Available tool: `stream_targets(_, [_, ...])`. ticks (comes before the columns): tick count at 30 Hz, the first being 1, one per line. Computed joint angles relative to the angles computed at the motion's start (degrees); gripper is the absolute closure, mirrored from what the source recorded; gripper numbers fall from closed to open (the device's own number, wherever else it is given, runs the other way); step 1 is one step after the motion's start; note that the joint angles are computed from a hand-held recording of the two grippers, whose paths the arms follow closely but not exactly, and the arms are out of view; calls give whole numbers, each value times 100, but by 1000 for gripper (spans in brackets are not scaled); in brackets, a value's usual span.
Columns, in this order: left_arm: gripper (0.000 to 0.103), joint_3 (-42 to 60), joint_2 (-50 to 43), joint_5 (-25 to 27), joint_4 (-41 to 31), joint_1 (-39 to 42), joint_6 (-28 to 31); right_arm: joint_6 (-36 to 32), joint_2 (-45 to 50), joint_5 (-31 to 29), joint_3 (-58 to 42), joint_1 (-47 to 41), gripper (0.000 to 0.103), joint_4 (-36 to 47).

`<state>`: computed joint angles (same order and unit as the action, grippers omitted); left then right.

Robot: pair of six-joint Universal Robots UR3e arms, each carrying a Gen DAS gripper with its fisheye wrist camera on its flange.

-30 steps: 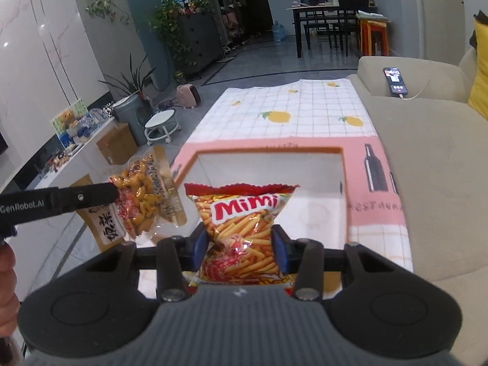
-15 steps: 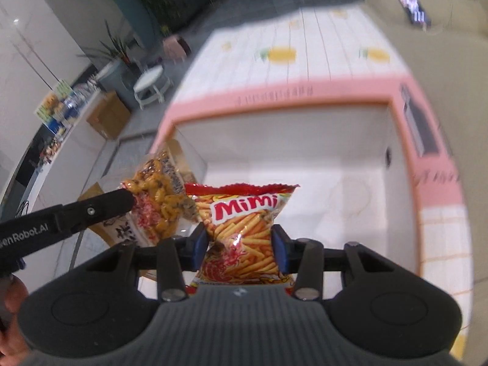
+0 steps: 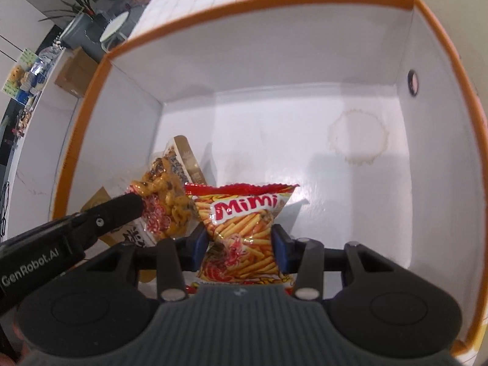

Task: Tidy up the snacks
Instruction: 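Lower both bags into the box and open both tools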

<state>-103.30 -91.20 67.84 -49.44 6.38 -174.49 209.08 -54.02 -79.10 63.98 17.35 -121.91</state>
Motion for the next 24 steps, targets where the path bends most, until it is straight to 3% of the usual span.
stream_targets(5, [95, 230, -85, 103, -238, -47, 44, 34, 387, 26, -452, 5, 58, 186])
stream_targets(8, [85, 319, -87, 338, -293, -110, 60, 51, 554, -66, -725, 67, 57, 303])
stream_targets(10, [85, 331, -54, 338, -391, -78, 146, 20, 619, -173, -830, 127, 56, 365])
stream_targets(12, [83, 321, -5, 374, -470, -56, 195, 52, 688, -220, -984, 171, 49, 507])
stream_targets(18, [68, 193, 367, 431, -496, 20, 283, 191, 583, -393, -1001, 252, 39, 626])
stream_targets(24, [52, 125, 906, 136, -642, 224, 436, 359, 658, -741, -1479, 445, 32, 878])
